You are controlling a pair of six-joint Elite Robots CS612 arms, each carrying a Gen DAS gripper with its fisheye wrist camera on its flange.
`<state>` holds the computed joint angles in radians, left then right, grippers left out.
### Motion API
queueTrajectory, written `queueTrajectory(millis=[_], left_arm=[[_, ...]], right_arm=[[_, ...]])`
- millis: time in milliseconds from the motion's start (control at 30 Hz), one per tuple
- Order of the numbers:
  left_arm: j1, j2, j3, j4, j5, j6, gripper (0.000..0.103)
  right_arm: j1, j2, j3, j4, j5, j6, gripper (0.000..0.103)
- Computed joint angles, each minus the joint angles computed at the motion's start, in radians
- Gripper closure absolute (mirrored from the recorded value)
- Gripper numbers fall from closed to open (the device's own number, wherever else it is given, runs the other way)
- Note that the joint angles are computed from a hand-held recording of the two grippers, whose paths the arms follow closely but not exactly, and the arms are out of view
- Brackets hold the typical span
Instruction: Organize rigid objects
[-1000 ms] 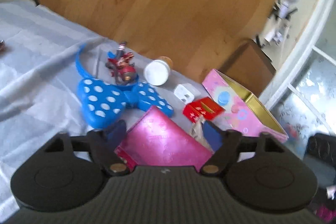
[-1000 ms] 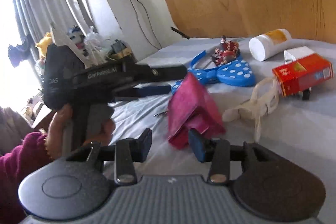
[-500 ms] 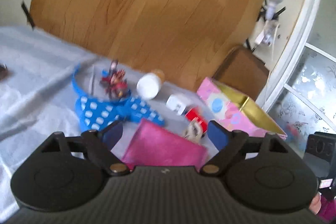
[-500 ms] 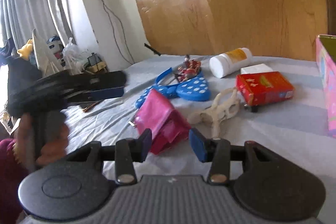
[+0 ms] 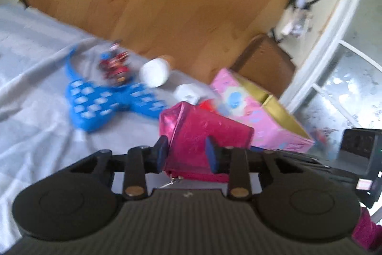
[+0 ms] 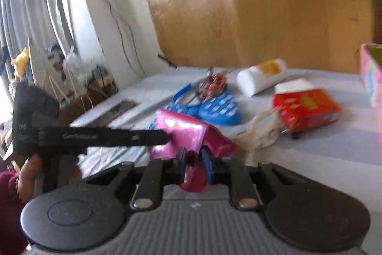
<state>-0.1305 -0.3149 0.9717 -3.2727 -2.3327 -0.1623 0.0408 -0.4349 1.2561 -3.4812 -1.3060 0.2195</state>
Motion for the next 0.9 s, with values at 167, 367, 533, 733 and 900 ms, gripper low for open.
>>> queueTrajectory(millis=[167,367,533,733,900], left_arm=[[-0.057,-0.060,0.066,-0.066,0.021,0.044,0.068],[-0.160,-0.055,-0.002,-0.011,0.041,0.112,0.068],[-0.229,0.003,-0.129,0.108,0.039,0.115,0.068],[-0.287,0.045,-0.214,0.253,0.100,0.165,0.065],[-0.280,0.018,-0.156,0.183,0.107,0.126,0.064]], right_arm=[[-0.030,-0.052,0.120,-0.180,-0.060,0.000,0.089],[-0.093,-0.102,0.249,-0.363,-0.189,0.010,0.088],[-0.153,-0.110,0.309,-0.443,-0.274,0.043,0.088],[-0.220,-0.077,0.312,-0.473,-0.303,0.144,0.086],[-0.250,-0.038,0.300,-0.546,-0.375,0.290,0.069]])
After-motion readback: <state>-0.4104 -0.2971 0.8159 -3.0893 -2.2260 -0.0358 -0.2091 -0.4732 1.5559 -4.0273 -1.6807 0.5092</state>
